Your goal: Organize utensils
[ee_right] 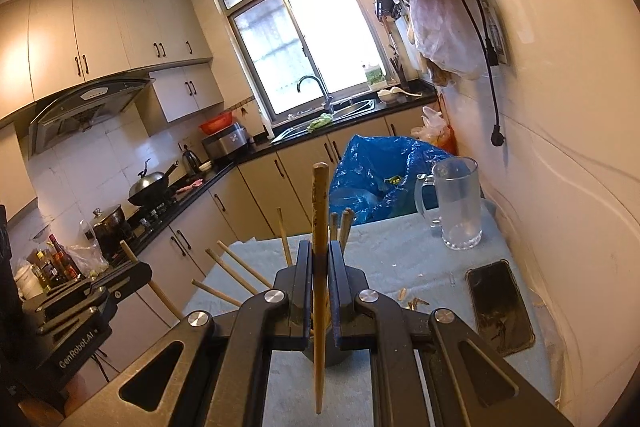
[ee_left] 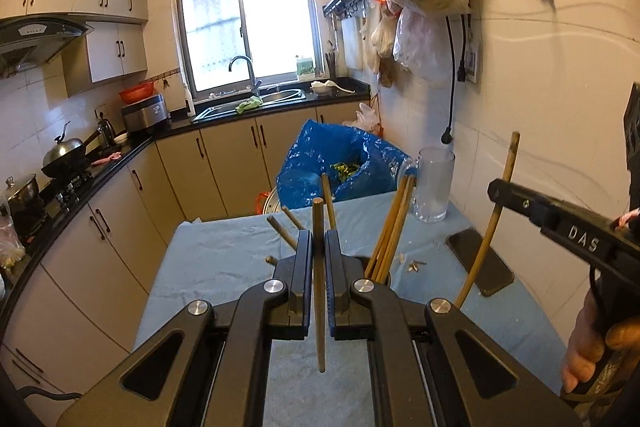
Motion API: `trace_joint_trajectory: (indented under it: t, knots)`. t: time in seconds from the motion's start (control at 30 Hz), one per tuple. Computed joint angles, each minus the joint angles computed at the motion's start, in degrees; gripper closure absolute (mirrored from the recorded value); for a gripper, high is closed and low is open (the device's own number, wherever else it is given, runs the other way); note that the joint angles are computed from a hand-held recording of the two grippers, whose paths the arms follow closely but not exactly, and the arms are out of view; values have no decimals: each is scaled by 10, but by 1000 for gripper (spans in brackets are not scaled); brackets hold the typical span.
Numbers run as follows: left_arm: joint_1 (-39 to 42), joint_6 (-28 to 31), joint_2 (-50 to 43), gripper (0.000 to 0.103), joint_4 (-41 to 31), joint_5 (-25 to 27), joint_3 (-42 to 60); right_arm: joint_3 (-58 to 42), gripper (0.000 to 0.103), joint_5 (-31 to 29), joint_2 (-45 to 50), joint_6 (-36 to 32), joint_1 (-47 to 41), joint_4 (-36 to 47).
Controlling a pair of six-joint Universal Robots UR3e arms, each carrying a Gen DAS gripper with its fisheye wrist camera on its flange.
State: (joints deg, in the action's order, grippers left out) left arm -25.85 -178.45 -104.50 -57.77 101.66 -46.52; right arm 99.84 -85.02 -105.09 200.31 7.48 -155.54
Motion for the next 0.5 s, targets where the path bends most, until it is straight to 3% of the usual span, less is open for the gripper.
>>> trace_joint_trajectory:
  t: [0.5]
  knots:
    - [-2, -12, 142, 98, 32, 6, -192, 34, 95, -56, -63, 17, 55, 34]
